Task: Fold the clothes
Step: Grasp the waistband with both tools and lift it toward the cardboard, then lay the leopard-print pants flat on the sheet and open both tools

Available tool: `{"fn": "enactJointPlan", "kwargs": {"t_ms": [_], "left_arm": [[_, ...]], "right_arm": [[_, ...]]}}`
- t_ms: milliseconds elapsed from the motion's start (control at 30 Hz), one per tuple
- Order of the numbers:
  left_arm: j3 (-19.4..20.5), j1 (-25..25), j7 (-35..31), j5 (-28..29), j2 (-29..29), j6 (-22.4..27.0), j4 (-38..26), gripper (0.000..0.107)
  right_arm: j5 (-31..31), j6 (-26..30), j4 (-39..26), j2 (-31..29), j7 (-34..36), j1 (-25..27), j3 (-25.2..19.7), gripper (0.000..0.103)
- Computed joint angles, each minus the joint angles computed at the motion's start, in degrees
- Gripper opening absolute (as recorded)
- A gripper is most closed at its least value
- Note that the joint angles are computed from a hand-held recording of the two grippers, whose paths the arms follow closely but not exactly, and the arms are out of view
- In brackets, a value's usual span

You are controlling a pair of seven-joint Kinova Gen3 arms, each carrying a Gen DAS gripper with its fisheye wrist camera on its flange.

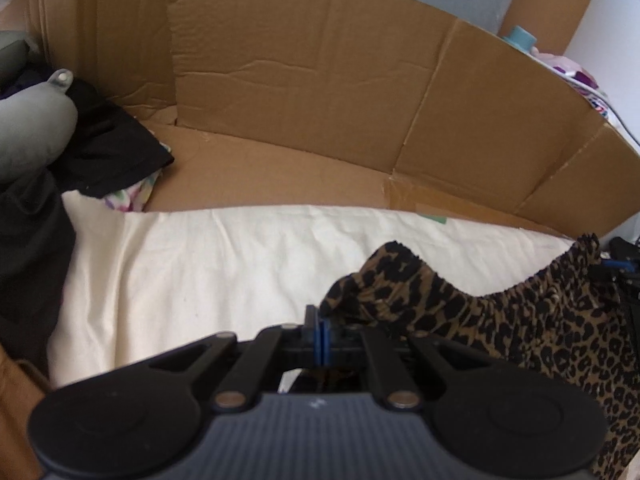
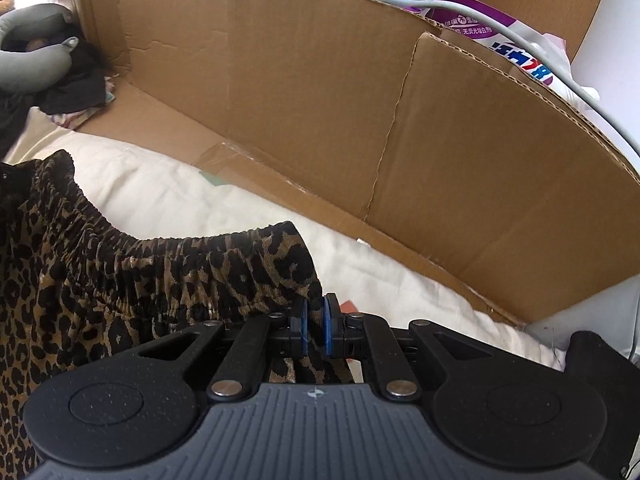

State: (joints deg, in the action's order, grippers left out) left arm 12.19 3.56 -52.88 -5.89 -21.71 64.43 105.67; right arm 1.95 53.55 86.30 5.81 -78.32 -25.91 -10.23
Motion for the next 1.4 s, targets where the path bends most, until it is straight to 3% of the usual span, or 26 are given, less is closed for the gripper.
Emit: {"fn": "enactJointPlan", "kwargs": {"t_ms": [200, 367, 533, 767, 1000, 1400], "left_arm": [[0.2, -0.3, 0.4, -0.7, 2.5, -1.2, 0.6, 0.004], [-0.4, 1.2, 0.3, -0.6, 5.5, 1.1, 1.4, 0.013], [-0.9, 1.7, 1.2, 0.0, 2.5, 1.9, 2.4, 0.019], [-0.9, 1.8, -0.3, 1.1, -1.6, 8.0, -0.8, 0.024], [1.4, 0.1, 0.4, 1.8, -6.1, 16.9, -5.9, 0.025], [7.5, -4.6, 4.3, 5.3, -13.3, 30.6, -15.2, 0.025]], "right_arm": [[1.9, -1.4, -0.2, 1.7, -2.3, -0.8, 0.2, 0.006], [5.5, 0.5, 0.6, 3.1, -7.0, -2.3, 0.9, 0.016], [-1.1, 0.0, 3.1, 0.0, -2.4, 2.3, 1.5, 0.034], [-12.9, 6.2, 1.7, -3.4, 4.8, 10.4, 4.6, 0.034], [-17.5, 13.1, 3.0, -9.0, 8.5, 16.0, 8.1, 0.035], [-26.2, 18.9, 9.6, -18.8, 17.6, 21.9, 16.8, 0.035]]}}
